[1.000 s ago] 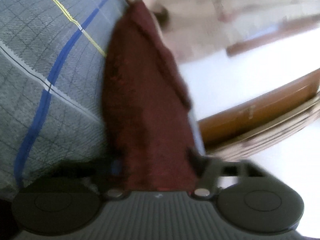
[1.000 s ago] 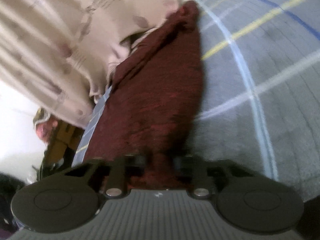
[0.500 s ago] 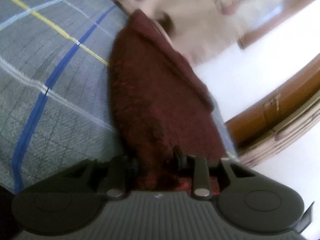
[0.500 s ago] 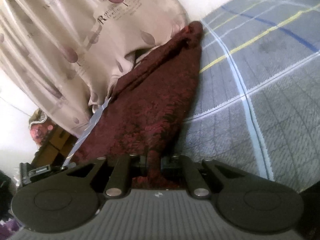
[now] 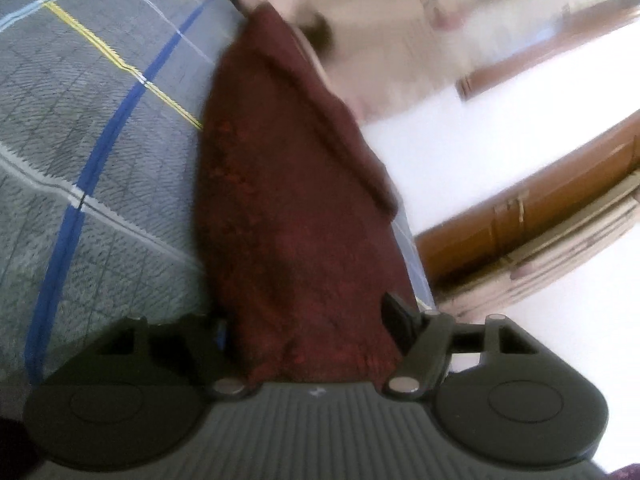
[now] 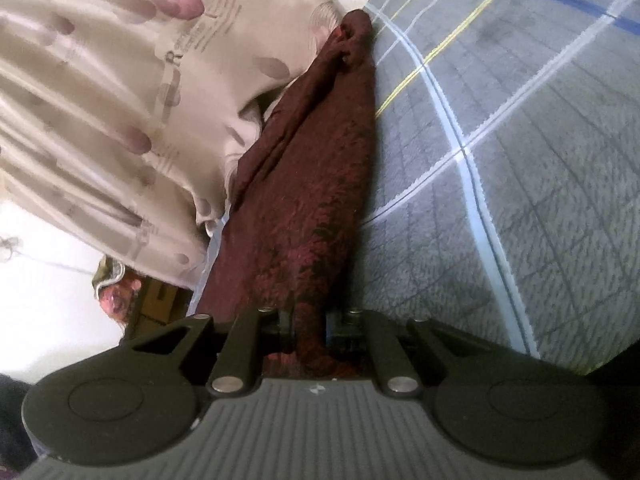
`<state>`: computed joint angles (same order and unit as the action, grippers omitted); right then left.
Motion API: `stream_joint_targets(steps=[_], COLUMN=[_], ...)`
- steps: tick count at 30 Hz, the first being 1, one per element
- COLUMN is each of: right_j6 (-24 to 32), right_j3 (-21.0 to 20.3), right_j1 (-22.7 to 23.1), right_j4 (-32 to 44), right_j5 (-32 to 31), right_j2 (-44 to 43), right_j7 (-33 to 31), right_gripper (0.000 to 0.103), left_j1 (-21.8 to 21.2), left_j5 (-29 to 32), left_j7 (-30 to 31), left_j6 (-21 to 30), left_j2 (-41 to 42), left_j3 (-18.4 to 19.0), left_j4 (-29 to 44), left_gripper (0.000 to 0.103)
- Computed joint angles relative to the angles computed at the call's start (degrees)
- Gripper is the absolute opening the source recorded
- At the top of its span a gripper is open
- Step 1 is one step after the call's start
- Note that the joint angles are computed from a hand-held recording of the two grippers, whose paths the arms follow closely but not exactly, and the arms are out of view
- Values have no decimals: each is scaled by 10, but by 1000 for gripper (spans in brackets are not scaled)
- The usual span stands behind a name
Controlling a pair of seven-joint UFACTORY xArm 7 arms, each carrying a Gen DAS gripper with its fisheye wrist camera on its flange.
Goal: Fold small clothes
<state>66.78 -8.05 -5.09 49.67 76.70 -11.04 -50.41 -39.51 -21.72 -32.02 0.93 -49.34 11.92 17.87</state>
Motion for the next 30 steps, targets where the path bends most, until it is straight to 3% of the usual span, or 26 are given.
stream_joint_targets(steps=[1, 2, 3, 4, 5, 7, 11, 13, 20, 30], right_j6=[5, 16, 24, 25, 8, -9, -38, -13, 21, 48], right_j3=[-1, -3, -4, -2, 5, 8, 8, -6, -21, -29], right_j1=[0, -1, -3, -4, -4, 0, 9, 15, 14, 4], right_j4=[3, 8, 14, 18, 17, 9, -14, -16, -15, -38], right_j5=[-4, -4, -5, -11, -25, -27, -17, 2, 45, 55], right_j2=[2, 7, 13, 14, 8, -3, -33, -36, -40, -61], right_j7=[1, 8, 18, 19, 9, -11, -29, -25, -22, -15], right_gripper=[15, 19, 18, 16, 5, 7, 11, 11, 11, 11], left_j1=[-7, -10, -10, 10, 18, 0, 21, 67, 91, 111], left_j5=[-1, -2, -2, 1, -7, -16, 0, 20, 63, 93], left_j7=[2, 1, 0, -15, -22, -34, -79, -89, -138, -215], left_j6=[-7, -9, 0, 16, 8, -47, -108, -84, -104, -83], left_j2=[5, 8, 15, 26, 32, 33, 15, 5, -22, -91], left_j3=[6, 9, 11, -5, -17, -18, -55, -98, -115, -140], left_j4=[1, 2, 6, 10, 6, -13, -38, -32, -46, -84], left_gripper=[68, 55, 25, 13, 13, 12, 12, 12, 12, 12])
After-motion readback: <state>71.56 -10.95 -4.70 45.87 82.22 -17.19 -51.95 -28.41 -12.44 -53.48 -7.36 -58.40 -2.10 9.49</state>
